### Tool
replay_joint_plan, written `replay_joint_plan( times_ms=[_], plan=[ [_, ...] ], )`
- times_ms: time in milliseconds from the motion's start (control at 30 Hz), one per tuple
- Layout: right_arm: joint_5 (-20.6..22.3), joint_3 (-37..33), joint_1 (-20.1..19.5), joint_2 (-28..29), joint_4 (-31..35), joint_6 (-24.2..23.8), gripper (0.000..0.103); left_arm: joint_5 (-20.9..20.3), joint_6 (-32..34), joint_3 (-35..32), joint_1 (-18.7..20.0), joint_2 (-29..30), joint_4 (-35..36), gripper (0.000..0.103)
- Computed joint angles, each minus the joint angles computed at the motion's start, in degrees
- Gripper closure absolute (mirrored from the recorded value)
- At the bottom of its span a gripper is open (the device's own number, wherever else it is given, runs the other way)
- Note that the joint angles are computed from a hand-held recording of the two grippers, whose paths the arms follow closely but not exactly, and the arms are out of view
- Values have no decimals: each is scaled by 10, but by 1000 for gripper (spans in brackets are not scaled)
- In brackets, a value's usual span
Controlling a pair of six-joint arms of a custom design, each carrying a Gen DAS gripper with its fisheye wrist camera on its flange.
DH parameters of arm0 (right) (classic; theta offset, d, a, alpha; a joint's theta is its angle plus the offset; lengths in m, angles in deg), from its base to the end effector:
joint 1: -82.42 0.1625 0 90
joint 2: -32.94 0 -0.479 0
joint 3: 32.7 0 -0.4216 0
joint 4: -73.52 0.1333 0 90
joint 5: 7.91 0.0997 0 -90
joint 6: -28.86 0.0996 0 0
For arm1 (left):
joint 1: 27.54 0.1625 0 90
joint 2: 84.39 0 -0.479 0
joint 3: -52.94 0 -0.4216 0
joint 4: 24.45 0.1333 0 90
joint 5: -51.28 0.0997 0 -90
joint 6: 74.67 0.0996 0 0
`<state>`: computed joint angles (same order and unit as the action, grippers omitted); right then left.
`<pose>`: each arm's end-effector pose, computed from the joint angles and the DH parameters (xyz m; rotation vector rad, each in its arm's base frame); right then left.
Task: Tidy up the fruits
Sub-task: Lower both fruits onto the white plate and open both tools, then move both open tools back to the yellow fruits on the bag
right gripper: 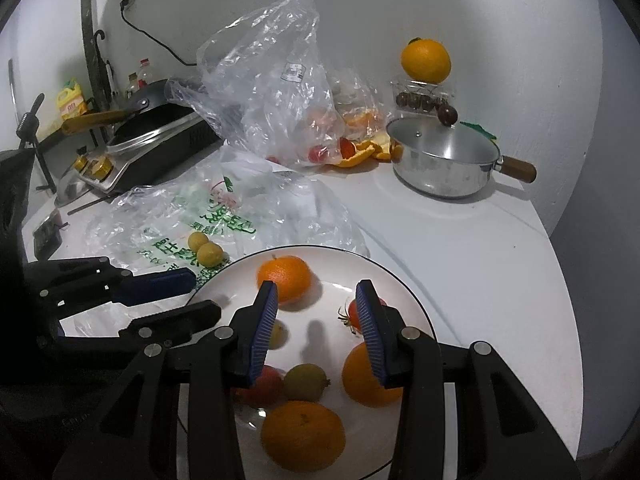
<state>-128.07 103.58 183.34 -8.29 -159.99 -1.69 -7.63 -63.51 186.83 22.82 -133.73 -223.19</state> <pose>0.1677 -0.4297 0.0758 0.5621 -2.2847 0.9285 -0.1627 -0.4860 0.0692 0.9854 2.4404 -0.7255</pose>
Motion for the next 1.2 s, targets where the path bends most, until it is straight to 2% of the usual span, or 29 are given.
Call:
replay_joint_plan(
  times_ms=[267, 367, 800, 1200],
  plan=[
    [-21, -7, 29, 11, -1, 6, 60, 7, 0, 16, 5, -26, -8, 70],
    [-28, -13, 39, 14, 4, 8, 60, 14, 4, 24, 5, -36, -27, 39],
    [-54, -47, 85, 42, 25, 4, 60, 21, 9, 53, 31, -89, -52, 39],
    [-73, -91, 105, 72, 68, 13, 60, 20, 44, 45, 72, -117, -65, 39]
  ],
)
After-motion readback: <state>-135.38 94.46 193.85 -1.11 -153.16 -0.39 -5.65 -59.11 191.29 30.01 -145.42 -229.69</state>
